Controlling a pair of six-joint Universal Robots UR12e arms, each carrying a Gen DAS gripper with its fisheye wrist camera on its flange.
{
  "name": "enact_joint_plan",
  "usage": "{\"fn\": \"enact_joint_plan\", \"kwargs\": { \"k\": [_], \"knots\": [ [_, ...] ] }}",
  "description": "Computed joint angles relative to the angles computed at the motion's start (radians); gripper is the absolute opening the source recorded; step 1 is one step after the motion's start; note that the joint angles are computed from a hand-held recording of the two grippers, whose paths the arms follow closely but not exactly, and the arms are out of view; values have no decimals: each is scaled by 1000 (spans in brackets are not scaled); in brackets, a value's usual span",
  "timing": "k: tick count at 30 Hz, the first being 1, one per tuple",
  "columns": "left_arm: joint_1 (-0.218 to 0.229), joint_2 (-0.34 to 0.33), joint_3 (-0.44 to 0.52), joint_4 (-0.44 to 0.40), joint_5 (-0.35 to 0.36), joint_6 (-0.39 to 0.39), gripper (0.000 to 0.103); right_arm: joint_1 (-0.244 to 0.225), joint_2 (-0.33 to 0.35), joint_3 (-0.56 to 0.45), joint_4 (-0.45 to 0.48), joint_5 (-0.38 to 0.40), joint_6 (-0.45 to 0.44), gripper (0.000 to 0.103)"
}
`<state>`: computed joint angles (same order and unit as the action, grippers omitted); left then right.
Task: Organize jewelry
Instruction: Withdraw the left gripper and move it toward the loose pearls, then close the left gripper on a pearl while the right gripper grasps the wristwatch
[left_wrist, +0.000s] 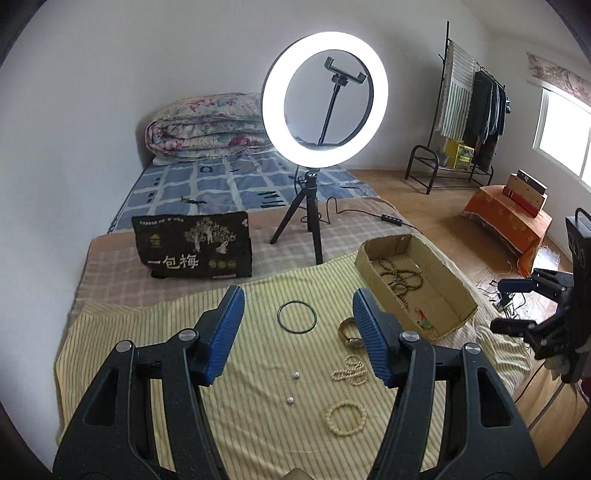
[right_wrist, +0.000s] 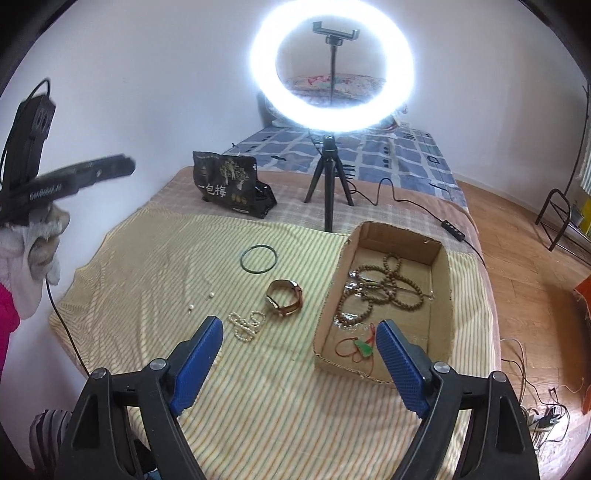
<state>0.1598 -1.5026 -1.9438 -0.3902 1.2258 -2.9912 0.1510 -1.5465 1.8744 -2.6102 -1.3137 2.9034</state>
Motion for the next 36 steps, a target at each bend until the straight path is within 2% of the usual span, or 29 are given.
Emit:
{"fn": "enact_joint_plan", "kwargs": {
  "k": [7, 14, 21, 25, 30, 33, 36],
  "knots": [
    [40, 23, -81, -26, -21, 26, 34, 19, 37, -33, 51, 12, -34, 68],
    [58, 12, -129, -34, -80, 20, 34, 50, 87, -74, 107, 15, -93, 63],
    [43, -16, -149, -79, -95, 83, 34, 83, 161, -146, 217, -10, -159, 47],
    [27, -41, -149, -98, -87, 110, 34, 98, 198, -168, 232, -43, -195, 45],
    [3, -78, -143, -81, -55, 128, 34, 110, 231, -185, 236, -91, -210, 41],
    [-14, -99, -136, -69, -21, 137, 21, 112, 245, -194, 241, -100, -220, 40],
    [-23, -116, -133, -62, 5, 148, 20, 113, 258, -203, 247, -99, -221, 40]
  ]
}}
